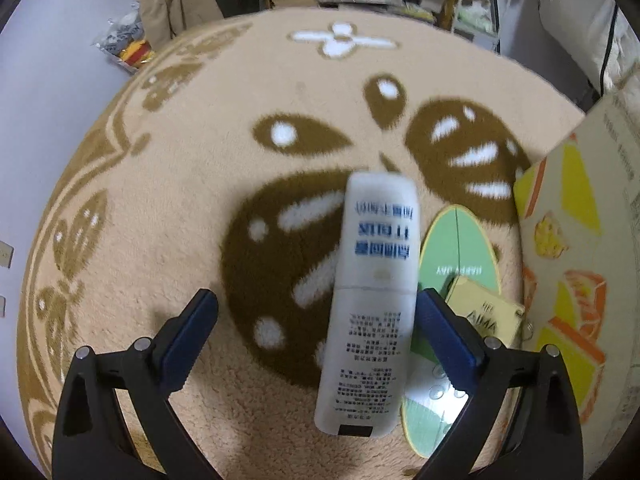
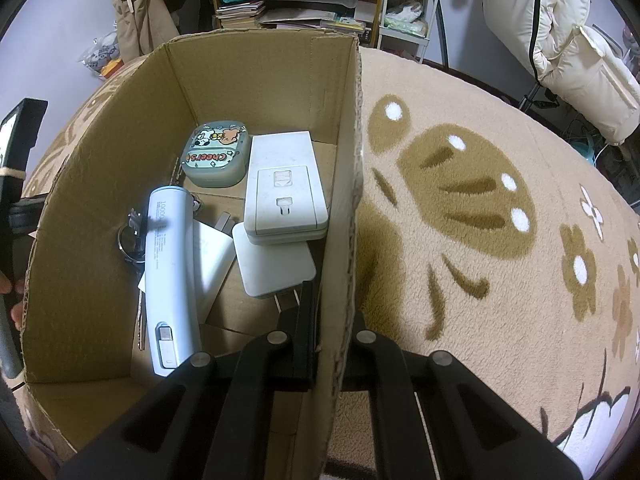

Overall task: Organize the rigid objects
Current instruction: 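Move the left gripper back over the white lotion tube, then close the left gripper around the white lotion tube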

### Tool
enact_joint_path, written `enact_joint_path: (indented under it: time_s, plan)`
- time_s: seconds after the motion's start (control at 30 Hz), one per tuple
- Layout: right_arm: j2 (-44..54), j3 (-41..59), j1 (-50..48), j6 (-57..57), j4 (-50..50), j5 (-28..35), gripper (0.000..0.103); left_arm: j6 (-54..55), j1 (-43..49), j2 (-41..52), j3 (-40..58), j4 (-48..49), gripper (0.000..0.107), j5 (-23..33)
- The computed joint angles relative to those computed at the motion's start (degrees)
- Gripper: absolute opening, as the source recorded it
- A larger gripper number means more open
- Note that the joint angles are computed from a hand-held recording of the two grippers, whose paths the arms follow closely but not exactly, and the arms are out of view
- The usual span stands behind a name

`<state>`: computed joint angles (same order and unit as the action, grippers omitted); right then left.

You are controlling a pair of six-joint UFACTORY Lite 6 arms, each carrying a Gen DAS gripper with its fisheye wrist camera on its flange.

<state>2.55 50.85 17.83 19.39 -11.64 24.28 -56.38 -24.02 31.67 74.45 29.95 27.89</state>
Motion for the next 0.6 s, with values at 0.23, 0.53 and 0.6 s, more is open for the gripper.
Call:
enact_joint_path:
  time_s: [0.23, 0.53, 0.6]
  plan:
    - [0.0, -0.1, -0.1, -0.2, 0.1, -0.1, 0.007, 1.7, 0.4, -1.1, -1.5, -2.3, 0.084, -2.8]
    - [-0.1, 0.0, -0.2, -0.5, 0.4, 0.0, 0.007, 7.1, 1.4, -2.6, -2.0, -8.5, 0.046, -1.8]
    - [-0.1, 0.0, -0.3, -0.7, 0.4, 0.0, 0.007, 6.7, 1.5, -2.8, -2.3, -7.7, 0.046, -2.0]
